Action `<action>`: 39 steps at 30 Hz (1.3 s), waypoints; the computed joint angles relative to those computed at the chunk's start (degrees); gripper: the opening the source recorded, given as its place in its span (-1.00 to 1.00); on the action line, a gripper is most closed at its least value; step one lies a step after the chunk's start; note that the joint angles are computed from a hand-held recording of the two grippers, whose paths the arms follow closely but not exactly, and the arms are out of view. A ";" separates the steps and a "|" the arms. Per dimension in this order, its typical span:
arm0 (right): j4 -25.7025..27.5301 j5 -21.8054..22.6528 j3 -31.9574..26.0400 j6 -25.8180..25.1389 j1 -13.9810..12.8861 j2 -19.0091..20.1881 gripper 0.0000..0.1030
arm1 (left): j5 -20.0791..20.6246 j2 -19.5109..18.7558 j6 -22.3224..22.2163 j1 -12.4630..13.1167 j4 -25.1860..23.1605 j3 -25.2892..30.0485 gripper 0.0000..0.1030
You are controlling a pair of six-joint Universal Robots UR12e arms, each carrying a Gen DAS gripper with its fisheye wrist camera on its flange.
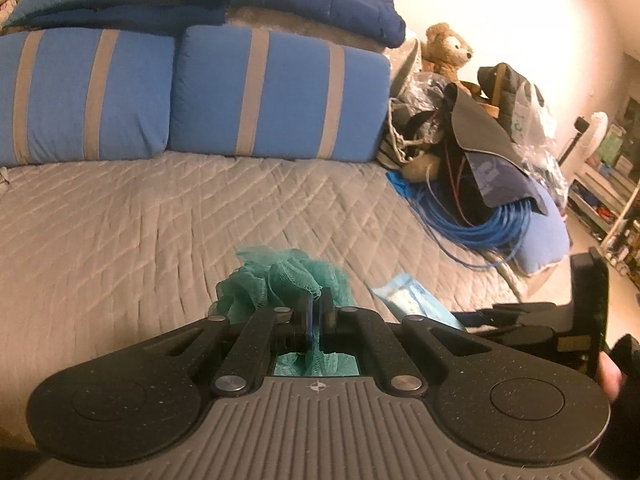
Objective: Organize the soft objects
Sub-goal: 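Carry the teal puff and wipes packet with both grippers to the cardboard box, then open both grippers to drop the puff and wipes packet into the box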
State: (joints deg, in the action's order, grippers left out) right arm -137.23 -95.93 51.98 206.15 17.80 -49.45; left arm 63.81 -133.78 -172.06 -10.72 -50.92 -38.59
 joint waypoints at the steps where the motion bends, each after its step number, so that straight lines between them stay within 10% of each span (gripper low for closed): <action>1: -0.17 -0.13 0.41 0.09 0.16 -0.26 0.30 | -0.33 0.79 0.20 0.06 0.07 -1.30 -0.96; 15: -2.99 -1.95 4.84 2.75 1.02 -2.98 0.30 | -7.65 5.54 3.46 -0.01 -3.10 -9.00 -0.88; 20: -3.39 -2.63 5.69 3.67 1.17 -3.53 0.30 | -10.58 6.20 3.30 0.16 -1.24 -11.05 0.22; 29: -2.73 -2.58 6.87 4.09 1.51 -4.39 0.30 | 4.88 7.97 4.48 -1.31 -0.09 -14.08 0.28; 39: -0.92 -0.13 6.01 2.63 2.69 -4.08 0.30 | 12.24 8.07 3.93 -1.65 -4.21 -15.19 0.29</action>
